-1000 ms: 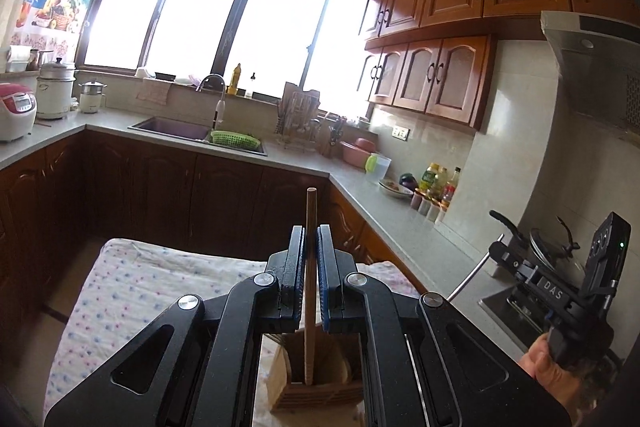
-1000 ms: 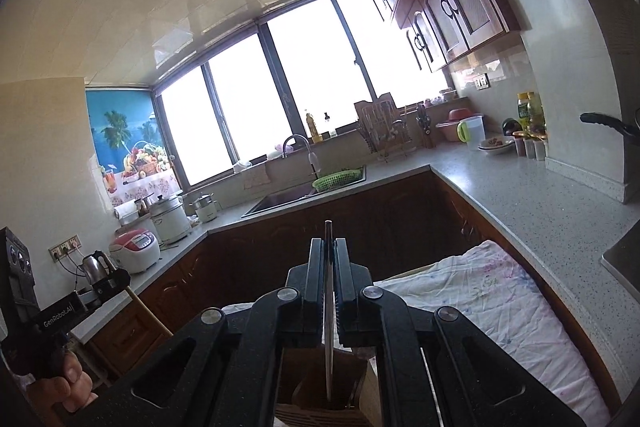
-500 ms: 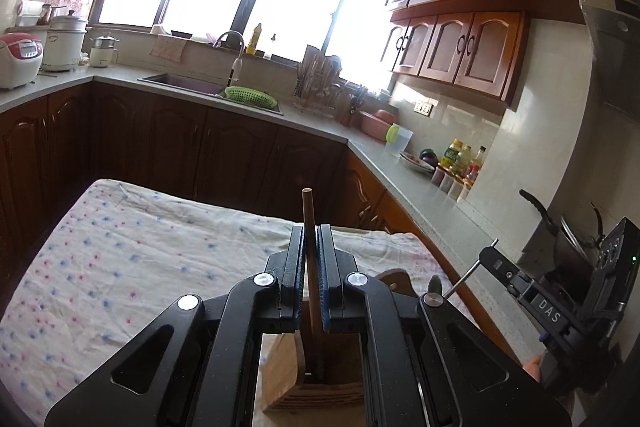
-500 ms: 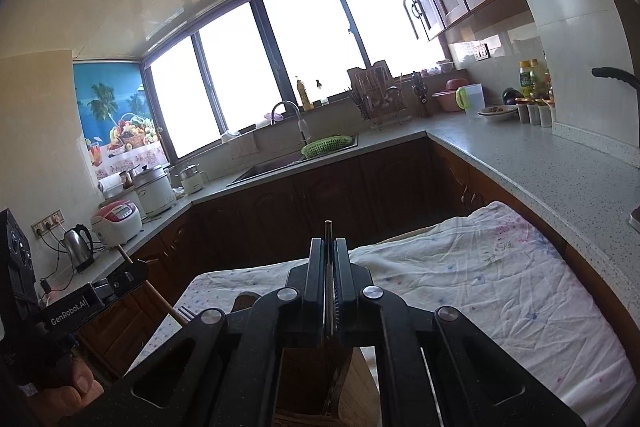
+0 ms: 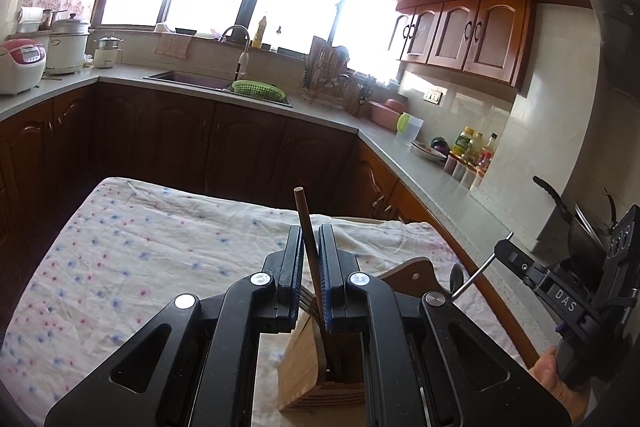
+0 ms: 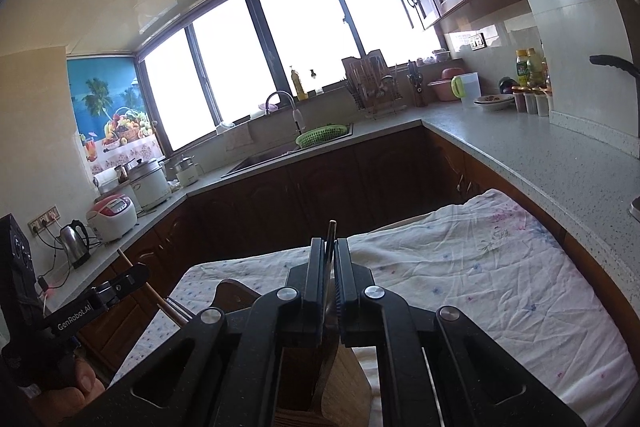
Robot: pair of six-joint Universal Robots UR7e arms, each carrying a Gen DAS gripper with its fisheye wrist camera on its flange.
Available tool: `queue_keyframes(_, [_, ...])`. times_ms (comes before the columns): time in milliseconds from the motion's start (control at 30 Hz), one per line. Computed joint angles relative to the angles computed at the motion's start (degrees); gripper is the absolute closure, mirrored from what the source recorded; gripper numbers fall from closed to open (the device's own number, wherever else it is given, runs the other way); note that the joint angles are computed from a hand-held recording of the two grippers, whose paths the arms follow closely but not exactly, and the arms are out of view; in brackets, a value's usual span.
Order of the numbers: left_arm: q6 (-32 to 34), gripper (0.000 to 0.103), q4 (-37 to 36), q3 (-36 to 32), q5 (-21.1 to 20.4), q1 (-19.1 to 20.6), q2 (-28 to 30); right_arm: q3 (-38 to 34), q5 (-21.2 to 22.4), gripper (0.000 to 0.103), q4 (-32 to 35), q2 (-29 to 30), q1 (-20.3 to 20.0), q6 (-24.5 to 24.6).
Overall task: Organize utensils
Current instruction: 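Open both tools to release the chopsticks in the holder, then move both tools back to the remaining chopsticks on the cloth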
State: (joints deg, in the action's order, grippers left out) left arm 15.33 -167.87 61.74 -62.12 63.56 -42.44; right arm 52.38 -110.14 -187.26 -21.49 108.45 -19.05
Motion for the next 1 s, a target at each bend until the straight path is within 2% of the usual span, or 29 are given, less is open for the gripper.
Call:
queue_keyframes(33, [-0.2, 0.094, 0.6, -0.1, 0.2, 0.0, -0.1, 0.2, 0.2, 0.093, 0.4, -0.2, 0.0, 0.3])
queue_keyframes(67, [-0.5, 0.085, 1.6, -0.2, 0.0, 0.0, -0.3, 0.4, 0.4, 0.088, 0.7, -0.4, -0.1, 0.6])
queue_keyframes(100, [-0.7, 0.079, 1.9, 0.1, -0.2, 0.0, -0.6, 0.8, 0.5, 0.078, 0.8, -0.6, -0.1, 0.7])
queue_keyframes(133, [-0.6, 0.063, 1.4, 0.6, -0.1, -0.2, -1.0, 1.3, 0.6, 0.073, 0.3, -0.9, -0.1, 0.8])
queue_keyframes(167, [-0.4, 0.043, 0.7, 1.3, 0.5, -0.4, -1.4, 2.0, 0.8, 0.064, -0.5, -1.2, 0.0, 0.9])
queue_keyframes(200, [-0.3, 0.038, -0.7, 2.2, 0.7, -0.6, -1.8, 2.9, 1.2, 0.053, -1.5, -1.7, 0.0, 1.2])
queue_keyframes(233, [0.0, 0.038, -2.1, 3.3, 0.5, -0.7, -2.4, 3.9, 1.7, 0.048, -2.8, -2.3, 0.0, 1.6])
queue_keyframes(300, [0.1, 0.035, -2.3, 4.7, 0.9, -1.0, -3.6, 5.9, 2.5, 0.025, -5.6, -3.3, 0.2, 2.0])
queue_keyframes(367, [-0.3, 0.027, -2.9, 6.8, 0.8, -1.3, -5.3, 8.1, 3.6, 0.015, -7.8, -4.6, 0.4, 2.3])
queue_keyframes(467, [-0.1, 0.021, -5.7, 11.3, 1.4, -1.9, -8.2, 12.6, 5.3, 0.005, -11.2, -7.2, 0.8, 2.6])
queue_keyframes(500, [0.0, 0.021, -6.5, 13.0, 1.5, -2.2, -9.2, 14.4, 5.5, 0.002, -12.6, -8.0, 1.0, 2.6])
queue_keyframes(633, [-0.7, 0.017, -8.7, 19.2, 2.2, -3.0, -13.0, 21.3, 4.8, 0.002, -17.4, -11.0, 1.7, 2.5])
queue_keyframes(1000, [-3.8, 0.017, -9.7, 32.2, 4.7, -3.8, -20.3, 36.3, 1.5, 0.002, -21.2, -16.9, 1.9, 4.9])
